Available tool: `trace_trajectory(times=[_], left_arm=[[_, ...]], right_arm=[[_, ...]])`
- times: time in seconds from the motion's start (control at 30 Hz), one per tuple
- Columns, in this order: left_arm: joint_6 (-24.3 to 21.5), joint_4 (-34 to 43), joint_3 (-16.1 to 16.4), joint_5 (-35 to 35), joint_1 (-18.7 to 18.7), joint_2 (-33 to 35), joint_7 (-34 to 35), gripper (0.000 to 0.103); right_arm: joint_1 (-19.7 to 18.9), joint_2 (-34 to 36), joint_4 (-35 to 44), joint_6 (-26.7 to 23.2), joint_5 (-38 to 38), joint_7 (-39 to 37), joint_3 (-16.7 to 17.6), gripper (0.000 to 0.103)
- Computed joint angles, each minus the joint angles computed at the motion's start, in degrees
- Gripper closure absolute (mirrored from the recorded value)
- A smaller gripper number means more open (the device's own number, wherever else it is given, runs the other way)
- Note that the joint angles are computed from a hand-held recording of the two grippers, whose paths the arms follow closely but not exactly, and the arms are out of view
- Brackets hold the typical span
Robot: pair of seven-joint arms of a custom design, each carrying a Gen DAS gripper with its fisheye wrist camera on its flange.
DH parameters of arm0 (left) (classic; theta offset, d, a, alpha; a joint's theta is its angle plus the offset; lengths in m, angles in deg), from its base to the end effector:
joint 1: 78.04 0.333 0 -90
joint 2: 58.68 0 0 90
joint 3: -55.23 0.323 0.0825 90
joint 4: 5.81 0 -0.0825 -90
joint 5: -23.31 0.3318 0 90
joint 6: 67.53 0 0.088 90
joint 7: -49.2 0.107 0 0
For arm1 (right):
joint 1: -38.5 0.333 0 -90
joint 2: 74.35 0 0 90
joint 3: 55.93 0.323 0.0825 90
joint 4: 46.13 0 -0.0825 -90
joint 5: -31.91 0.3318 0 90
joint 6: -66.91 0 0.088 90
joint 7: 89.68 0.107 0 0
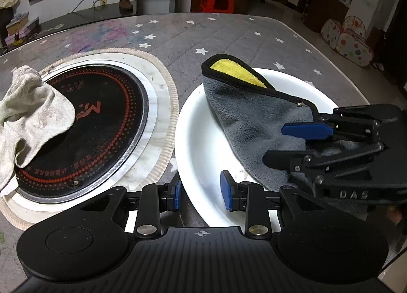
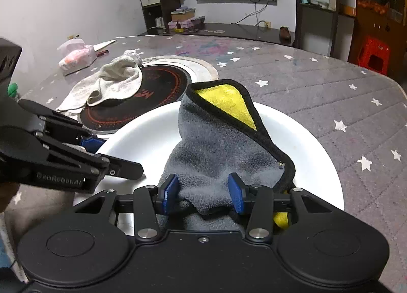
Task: Clean bowl
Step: 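Lift the grey cloth out of the bowl with the right gripper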
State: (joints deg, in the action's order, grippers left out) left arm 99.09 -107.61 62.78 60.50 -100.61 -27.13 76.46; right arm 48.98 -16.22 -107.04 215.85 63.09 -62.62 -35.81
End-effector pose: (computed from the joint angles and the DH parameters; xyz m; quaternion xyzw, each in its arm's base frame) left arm 0.6244 -0.2199 0.3471 -0.7324 0.5981 -0.2437 0.2158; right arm 0.7251 0.2794 0.3130 -0.8759 0.2639 -0.0755 0.3967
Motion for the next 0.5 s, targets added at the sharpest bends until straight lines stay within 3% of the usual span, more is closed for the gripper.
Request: trace_trajectory(times=[0.17, 0.3, 0.37, 0.5], left_arm=[[-0.42, 0.26, -0.23, -0.43, 0.09, 0.06, 0.32, 0.071], [-2.04, 1.18, -0.9, -0.88, 0.37, 0.24, 1.4, 0.071], [-1.76, 1.11, -0.66, -0.65, 0.3, 0.18, 0.92, 0.073], [-1.88, 1.75, 0.19, 0.91, -0.31, 0.23, 0.42, 0.074]], right_arm=[[-0.22, -0.39, -1.76, 2.73, -0.11, -2.15, 0.56, 0.06], [-0.68, -0.32, -2.27, 4.55, -0.39, -3.69, 1.12, 0.076], [-0.89, 0.07, -1.7, 4.95, -0.16, -3.27, 1.3, 0.079], [-2.5, -0.67, -4.82, 10.77, 1.41, -6.0, 3.48, 0.081]])
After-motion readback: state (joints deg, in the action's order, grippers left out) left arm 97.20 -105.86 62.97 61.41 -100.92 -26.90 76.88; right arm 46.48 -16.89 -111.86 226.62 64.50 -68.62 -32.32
